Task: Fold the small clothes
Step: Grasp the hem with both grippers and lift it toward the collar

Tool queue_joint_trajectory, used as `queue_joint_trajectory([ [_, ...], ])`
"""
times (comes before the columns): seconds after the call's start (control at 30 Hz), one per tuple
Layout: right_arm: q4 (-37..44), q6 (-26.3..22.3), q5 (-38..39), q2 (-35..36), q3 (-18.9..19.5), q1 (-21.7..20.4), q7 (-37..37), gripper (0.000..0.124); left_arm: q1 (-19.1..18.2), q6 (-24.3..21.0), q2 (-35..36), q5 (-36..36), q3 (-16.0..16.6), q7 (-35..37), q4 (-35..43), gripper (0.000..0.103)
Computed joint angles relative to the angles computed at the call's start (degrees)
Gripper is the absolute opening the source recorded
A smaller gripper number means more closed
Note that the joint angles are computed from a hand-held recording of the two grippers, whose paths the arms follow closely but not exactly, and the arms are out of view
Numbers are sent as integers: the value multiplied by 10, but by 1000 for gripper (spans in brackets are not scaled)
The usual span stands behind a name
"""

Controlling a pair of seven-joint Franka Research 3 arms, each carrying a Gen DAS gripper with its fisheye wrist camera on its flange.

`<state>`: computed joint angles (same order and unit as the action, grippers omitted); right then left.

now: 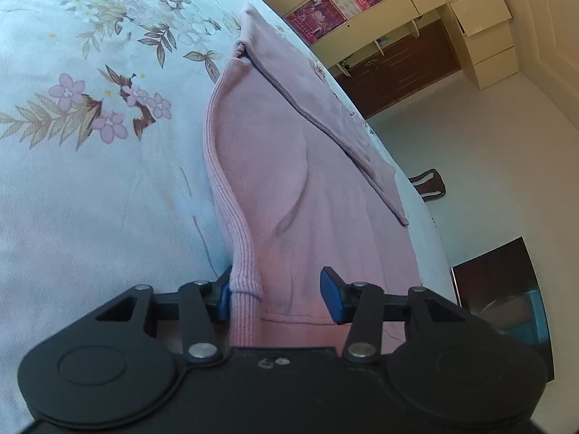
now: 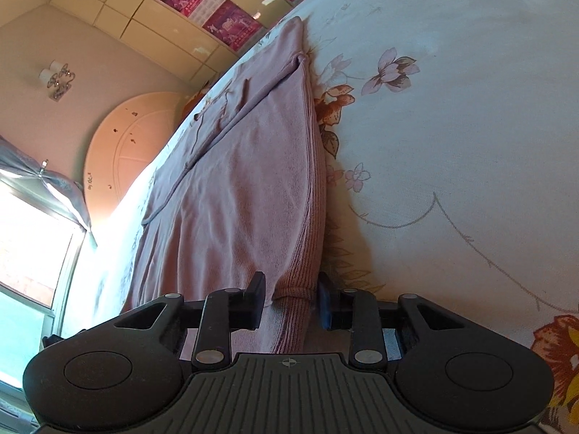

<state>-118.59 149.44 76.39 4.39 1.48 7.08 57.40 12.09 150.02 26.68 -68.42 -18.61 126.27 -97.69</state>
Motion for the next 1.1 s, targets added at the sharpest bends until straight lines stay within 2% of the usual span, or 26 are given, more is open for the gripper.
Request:
queue_joint_trajectory([
  [0.07, 6, -10, -1, 5, -2, -3, -1, 31, -4, 21, -9, -6, -2, 13, -13, 42],
  [0.13, 8, -13, -7, 6, -1, -4, 0, 29, -21, 51, -16, 22, 7, 3, -24, 29],
  [0.17, 9, -13, -16, 7, -1, -4, 4, 17, -28, 62, -17, 40, 11, -10, -26, 16],
  [0.2, 11, -13, -19, 9, -1, -4, 4, 14, -33, 70, -19, 64, 16, -27, -28, 7],
  [0.23, 10, -11, -18, 8, 0, -4, 1, 14, -29, 73, -21, 72, 12, -28, -31, 7],
  [0.27, 8, -4, -17, 3, 1, -3, -6, 11, -14, 81, -25, 45, -5, 1, -35, 6],
  [0.33, -2, 5, 19, -14, 3, -3, -45, 11, 31, 91, -43, -100, -53, 139, -48, 6],
  [0.4, -12, 15, 57, -32, 1, 1, -83, 11, 52, 82, -56, -211, -68, 242, -57, 6],
  [0.43, -18, 25, 66, -35, 0, 4, -94, 11, 40, 88, -57, -213, -55, 243, -58, 6],
  [0.53, -19, 26, -7, -11, -13, 16, -20, 10, -3, 87, -39, -91, -6, 106, -57, 6],
  [0.57, -19, 22, 11, -9, -5, 5, -22, 9, -15, 87, -37, -75, 6, 89, -60, 6],
  [0.63, -21, 27, 22, -13, -3, 5, -18, 9, -8, 91, -40, -121, -1, 119, -64, 6],
  [0.9, -5, 34, 46, -10, -1, 6, -30, 10, -31, 77, -46, -245, 28, 173, -58, 6],
  [1.0, 32, 19, 76, 3, -4, 0, -58, 10, -42, 63, -39, -266, 44, 183, -24, 6],
  [1.1, 102, 15, 89, 41, -2, -8, -61, 10, -50, 59, -5, -263, 49, 169, 46, 6],
])
